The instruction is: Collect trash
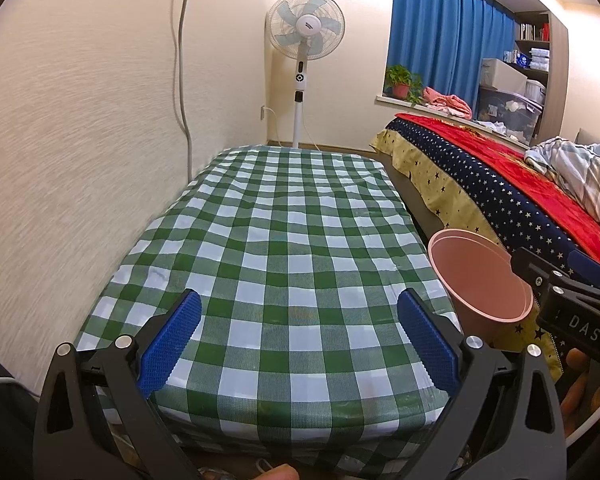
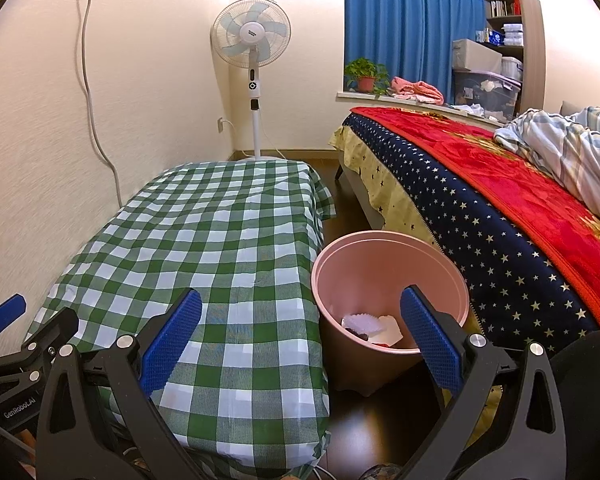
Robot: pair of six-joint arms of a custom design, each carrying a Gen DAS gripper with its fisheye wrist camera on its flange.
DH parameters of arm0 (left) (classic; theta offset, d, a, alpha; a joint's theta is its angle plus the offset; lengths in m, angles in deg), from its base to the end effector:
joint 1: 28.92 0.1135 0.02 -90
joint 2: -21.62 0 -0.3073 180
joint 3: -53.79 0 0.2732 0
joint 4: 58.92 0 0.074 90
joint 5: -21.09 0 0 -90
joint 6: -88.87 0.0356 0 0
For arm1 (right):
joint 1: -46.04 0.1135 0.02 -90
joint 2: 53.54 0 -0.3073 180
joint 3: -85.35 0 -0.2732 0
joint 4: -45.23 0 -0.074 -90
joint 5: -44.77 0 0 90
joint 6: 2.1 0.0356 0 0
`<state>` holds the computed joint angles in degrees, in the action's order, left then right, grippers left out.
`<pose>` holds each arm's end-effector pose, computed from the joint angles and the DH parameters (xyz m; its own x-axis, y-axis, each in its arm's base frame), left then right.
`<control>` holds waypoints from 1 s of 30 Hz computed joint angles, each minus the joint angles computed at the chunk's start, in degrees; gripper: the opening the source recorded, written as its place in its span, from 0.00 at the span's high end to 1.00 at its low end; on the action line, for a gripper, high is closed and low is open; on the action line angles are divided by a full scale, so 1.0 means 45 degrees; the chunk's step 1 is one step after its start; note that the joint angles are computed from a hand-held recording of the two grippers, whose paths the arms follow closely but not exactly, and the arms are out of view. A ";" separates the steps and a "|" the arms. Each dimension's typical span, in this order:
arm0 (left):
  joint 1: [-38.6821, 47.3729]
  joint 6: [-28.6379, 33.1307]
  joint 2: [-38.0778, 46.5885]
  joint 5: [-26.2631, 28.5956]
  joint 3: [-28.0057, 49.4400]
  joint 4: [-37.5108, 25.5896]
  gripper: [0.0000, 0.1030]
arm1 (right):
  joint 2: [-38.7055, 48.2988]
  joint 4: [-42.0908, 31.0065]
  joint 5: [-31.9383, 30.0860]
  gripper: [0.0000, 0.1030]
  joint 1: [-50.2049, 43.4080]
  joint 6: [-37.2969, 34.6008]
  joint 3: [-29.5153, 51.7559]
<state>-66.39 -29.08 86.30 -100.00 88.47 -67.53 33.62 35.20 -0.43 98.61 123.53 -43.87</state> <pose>0.1753 -0.1112 0.1895 -0.5316 -0.0983 -0.8413 -0.0548 0.9952 -0.0816 0.1981 0.2176 0.1865 -0.5140 0.0085 -0.8577 0.0385 0.9992 -0.0132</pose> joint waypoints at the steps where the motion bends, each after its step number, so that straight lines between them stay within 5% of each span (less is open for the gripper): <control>1: -0.0016 -0.0007 -0.0001 -0.0018 -0.0001 -0.0005 0.08 | 0.0003 0.0005 -0.0007 0.05 -0.0006 -0.0001 0.0000; 30: 0.0011 -0.0339 0.0375 -0.0001 0.0040 -0.0075 0.08 | -0.0011 0.0010 -0.0079 0.05 -0.0048 0.0075 -0.0083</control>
